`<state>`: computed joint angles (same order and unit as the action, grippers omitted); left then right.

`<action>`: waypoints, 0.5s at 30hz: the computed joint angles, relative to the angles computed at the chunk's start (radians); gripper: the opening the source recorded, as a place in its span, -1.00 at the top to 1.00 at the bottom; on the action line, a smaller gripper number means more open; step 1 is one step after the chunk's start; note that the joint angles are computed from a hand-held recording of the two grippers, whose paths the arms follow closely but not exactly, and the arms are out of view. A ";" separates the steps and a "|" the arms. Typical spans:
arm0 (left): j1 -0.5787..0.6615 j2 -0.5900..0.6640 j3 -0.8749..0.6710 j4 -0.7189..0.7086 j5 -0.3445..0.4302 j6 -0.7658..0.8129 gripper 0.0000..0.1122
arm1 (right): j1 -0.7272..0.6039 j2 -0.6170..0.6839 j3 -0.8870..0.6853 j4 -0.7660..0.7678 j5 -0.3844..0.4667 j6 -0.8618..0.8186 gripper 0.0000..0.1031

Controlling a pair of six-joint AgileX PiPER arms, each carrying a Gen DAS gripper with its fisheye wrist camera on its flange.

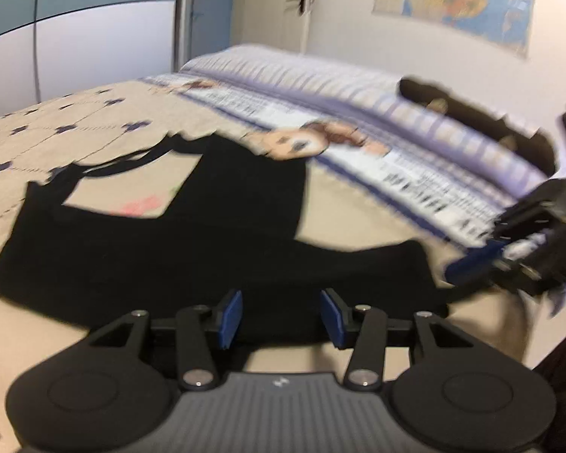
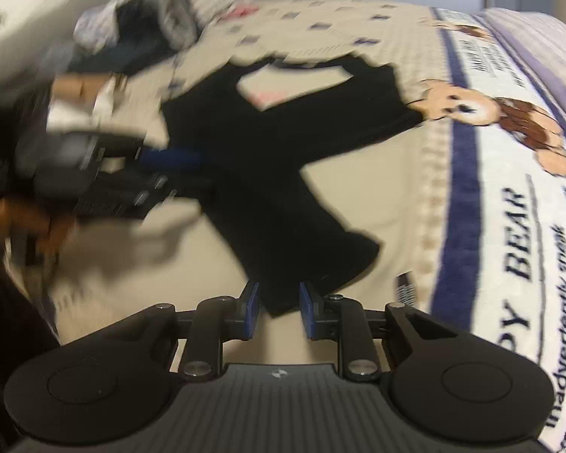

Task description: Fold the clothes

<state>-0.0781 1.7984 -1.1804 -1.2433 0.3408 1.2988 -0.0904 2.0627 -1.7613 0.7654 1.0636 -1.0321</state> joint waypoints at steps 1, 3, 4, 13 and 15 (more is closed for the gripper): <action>-0.005 -0.002 0.006 -0.057 0.019 0.069 0.15 | -0.009 0.001 -0.005 0.015 -0.022 -0.002 0.52; -0.020 -0.001 0.010 -0.099 0.048 0.143 0.15 | -0.020 0.003 -0.014 0.030 -0.068 -0.015 0.52; -0.031 0.004 0.006 -0.077 0.054 0.139 0.15 | -0.021 0.008 -0.022 0.018 -0.088 -0.033 0.52; -0.064 0.041 -0.022 0.034 0.051 0.054 0.15 | -0.012 -0.018 0.077 -0.022 -0.239 -0.376 0.52; -0.061 0.046 -0.029 0.040 0.056 0.042 0.15 | 0.002 -0.020 0.098 -0.021 -0.259 -0.439 0.52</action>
